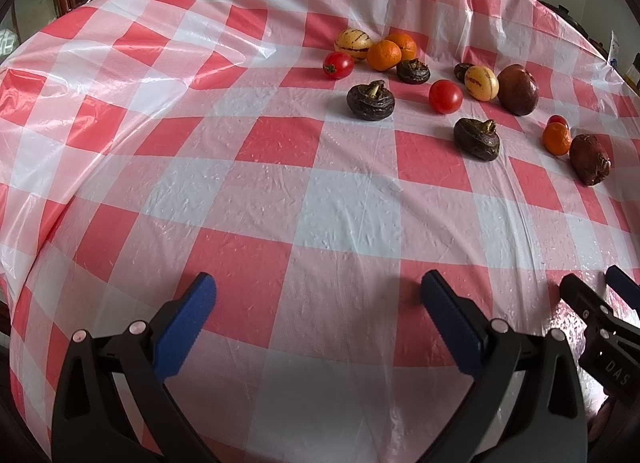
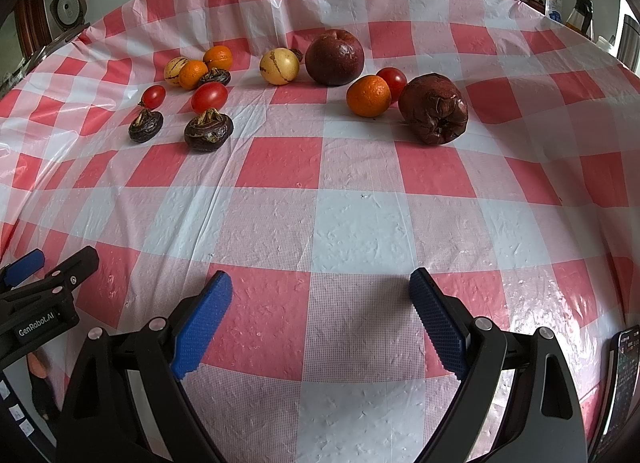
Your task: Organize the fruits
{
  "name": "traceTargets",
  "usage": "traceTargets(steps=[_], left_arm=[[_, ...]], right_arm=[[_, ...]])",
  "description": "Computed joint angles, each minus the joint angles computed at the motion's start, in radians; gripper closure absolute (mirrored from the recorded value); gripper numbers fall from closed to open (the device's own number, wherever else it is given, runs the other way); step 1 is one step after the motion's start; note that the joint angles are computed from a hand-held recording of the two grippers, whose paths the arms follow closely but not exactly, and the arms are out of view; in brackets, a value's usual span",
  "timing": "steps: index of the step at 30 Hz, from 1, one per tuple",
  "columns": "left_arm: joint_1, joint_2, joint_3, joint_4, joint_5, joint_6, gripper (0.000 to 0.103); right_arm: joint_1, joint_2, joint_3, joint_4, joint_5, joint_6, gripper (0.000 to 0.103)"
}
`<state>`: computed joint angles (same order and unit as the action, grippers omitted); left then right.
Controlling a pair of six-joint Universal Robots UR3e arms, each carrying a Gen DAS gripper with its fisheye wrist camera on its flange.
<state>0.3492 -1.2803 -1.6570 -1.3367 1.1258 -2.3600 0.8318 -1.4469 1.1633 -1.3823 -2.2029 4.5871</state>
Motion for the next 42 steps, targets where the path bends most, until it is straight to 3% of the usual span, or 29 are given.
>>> traceTargets(steps=[8,11,14,21,24,26,28,31,38,40,42], left_arm=[[-0.015,-0.024,0.029,-0.027,0.015,0.014,0.001],[-0.046,-0.059,0.062,-0.028,0.018,-0.007,0.001],[-0.106,-0.106,0.109,-0.043,0.001,-0.016,0.001],[-0.339,-0.255,0.209,0.096,0.038,-0.186,0.001],[-0.416,-0.346,0.296,0.116,0.061,-0.249,0.001],[-0.451,-0.394,0.342,0.135,0.080,-0.291,0.007],[-0.479,-0.450,0.402,0.127,0.100,-0.307,0.018],[-0.500,-0.487,0.434,0.146,0.121,-0.305,0.025],[-0.509,-0.450,0.364,0.208,0.101,-0.228,0.050],[-0.501,-0.435,0.346,0.209,0.080,-0.211,0.058],[-0.498,-0.418,0.326,0.213,0.070,-0.199,0.059]], right_arm=[[0.009,0.015,-0.032,0.033,0.011,0.007,0.016],[0.018,-0.066,0.066,-0.010,-0.006,0.079,0.016],[-0.006,-0.128,0.105,0.060,-0.031,0.138,0.016],[-0.174,-0.398,0.368,-0.056,-0.011,0.031,0.016],[-0.284,-0.479,0.460,-0.168,0.010,-0.113,0.016],[-0.384,-0.513,0.506,-0.247,0.045,-0.235,0.016],[-0.454,-0.512,0.519,-0.288,0.055,-0.324,0.016],[-0.520,-0.476,0.509,-0.325,0.076,-0.425,0.018],[-0.585,-0.422,0.491,-0.362,0.099,-0.530,0.033],[-0.582,-0.424,0.499,-0.384,0.098,-0.542,0.048],[-0.565,-0.420,0.495,-0.373,0.074,-0.517,0.052]])
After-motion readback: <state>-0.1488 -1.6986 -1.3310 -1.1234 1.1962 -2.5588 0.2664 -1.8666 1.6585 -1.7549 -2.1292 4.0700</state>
